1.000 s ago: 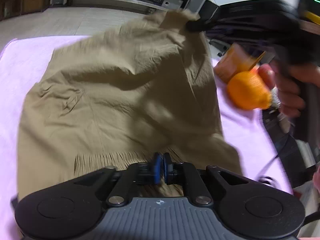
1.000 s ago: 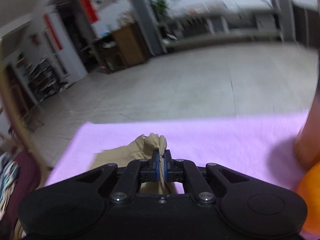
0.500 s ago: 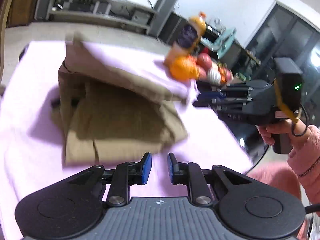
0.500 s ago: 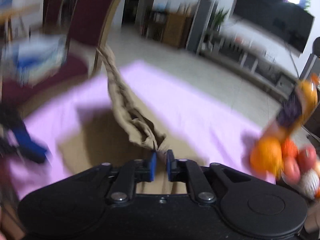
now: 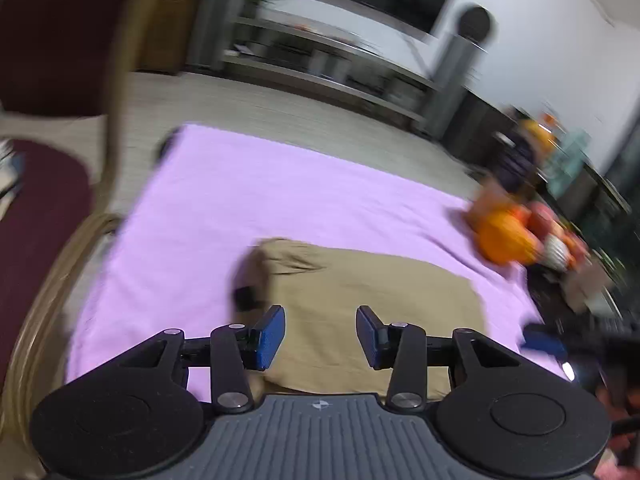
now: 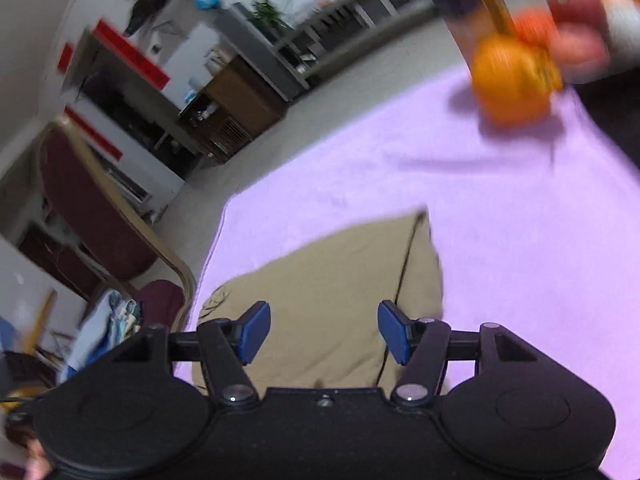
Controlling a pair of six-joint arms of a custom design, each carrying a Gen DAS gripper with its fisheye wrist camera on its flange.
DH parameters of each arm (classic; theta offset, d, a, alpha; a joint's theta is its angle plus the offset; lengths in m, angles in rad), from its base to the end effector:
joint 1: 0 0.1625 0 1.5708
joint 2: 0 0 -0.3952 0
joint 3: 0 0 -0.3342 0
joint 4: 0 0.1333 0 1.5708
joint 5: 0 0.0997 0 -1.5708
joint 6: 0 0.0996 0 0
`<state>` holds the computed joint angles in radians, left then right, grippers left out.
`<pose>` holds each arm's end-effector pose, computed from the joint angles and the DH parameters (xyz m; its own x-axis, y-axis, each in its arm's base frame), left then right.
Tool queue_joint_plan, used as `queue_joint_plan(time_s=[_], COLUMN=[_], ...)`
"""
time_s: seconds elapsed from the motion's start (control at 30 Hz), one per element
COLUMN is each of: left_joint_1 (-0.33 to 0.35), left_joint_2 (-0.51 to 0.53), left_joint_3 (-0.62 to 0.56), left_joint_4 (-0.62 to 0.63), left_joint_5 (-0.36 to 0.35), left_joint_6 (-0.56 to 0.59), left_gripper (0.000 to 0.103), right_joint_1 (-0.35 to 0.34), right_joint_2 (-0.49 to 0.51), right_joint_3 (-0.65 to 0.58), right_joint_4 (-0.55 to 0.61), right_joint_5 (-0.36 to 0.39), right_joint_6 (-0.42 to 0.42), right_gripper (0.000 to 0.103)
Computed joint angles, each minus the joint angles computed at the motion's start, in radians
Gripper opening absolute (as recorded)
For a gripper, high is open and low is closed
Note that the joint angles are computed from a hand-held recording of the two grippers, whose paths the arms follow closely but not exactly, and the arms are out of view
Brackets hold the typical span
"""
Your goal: Fold clothes
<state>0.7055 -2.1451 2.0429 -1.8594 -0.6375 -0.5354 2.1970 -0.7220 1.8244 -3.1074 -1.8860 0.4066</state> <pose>-0.0387 -0.3132 0.5116 -0.8915 -0.0869 -0.4447 0.2896 0.6455 -0.7067 0.4216 -0.4081 0.0815 -0.9880 -0.1240 0.0919 -0.1534 0.8537 -0.4976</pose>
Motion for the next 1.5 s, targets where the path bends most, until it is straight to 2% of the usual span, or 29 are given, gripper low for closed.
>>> queue_joint_plan(time_s=[0.1,0.17,0.23,0.37,0.43,0.53,0.67,0.83,1.0,1.1,1.2,1.27,1.43,1.5], left_joint_1=[0.044,0.064,0.104,0.249,0.273,0.27,0.248,0.259,0.241,0.23,0.196,0.172,0.133,0.136], left_joint_2=[0.017,0.017,0.032,0.097,0.113,0.117,0.098,0.126,0.16,0.168,0.154,0.134,0.107,0.108], left_joint_3=[-0.02,-0.033,-0.048,-0.066,-0.067,-0.071,-0.074,-0.084,-0.08,-0.076,-0.07,-0.061,-0.047,-0.048], left_joint_4=[-0.006,-0.01,-0.001,-0.106,-0.125,-0.107,-0.062,-0.043,-0.045,-0.036,0.007,0.003,-0.017,-0.015], left_joint_5=[-0.023,-0.038,-0.072,-0.26,-0.291,-0.28,-0.229,-0.239,-0.194,-0.166,-0.11,-0.103,-0.1,-0.103], left_joint_6=[-0.038,-0.026,-0.041,-0.041,-0.053,-0.082,-0.125,-0.106,-0.088,-0.117,-0.168,-0.166,-0.148,-0.154], left_gripper=[0.043,0.051,0.052,0.05,0.048,0.048,0.049,0.05,0.049,0.038,0.022,0.008,0.005,0.005], right_joint_1=[-0.018,-0.031,-0.05,-0.059,-0.057,-0.051,-0.048,-0.05,-0.042,-0.04,-0.042,-0.043,-0.084,-0.089], right_joint_2=[-0.01,-0.024,-0.035,-0.027,-0.02,-0.016,-0.019,-0.016,-0.004,-0.003,-0.007,-0.011,-0.018,-0.007], right_joint_3=[0.012,0.032,0.043,0.028,0.017,0.007,0.008,0.006,-0.013,-0.015,-0.005,0.003,0.043,0.043], right_joint_4=[0.035,0.024,0.024,0.049,0.066,0.084,0.092,0.104,0.137,0.143,0.129,0.117,0.086,0.09], right_joint_5=[0.024,0.044,0.067,0.076,0.079,0.08,0.064,0.06,0.038,0.033,0.035,0.037,0.166,0.155], right_joint_6=[0.021,0.036,0.059,0.095,0.091,0.08,0.07,0.075,0.061,0.052,0.051,0.05,0.113,0.134], right_gripper=[0.058,0.058,0.059,0.059,0.059,0.061,0.063,0.064,0.064,0.064,0.064,0.064,0.061,0.057])
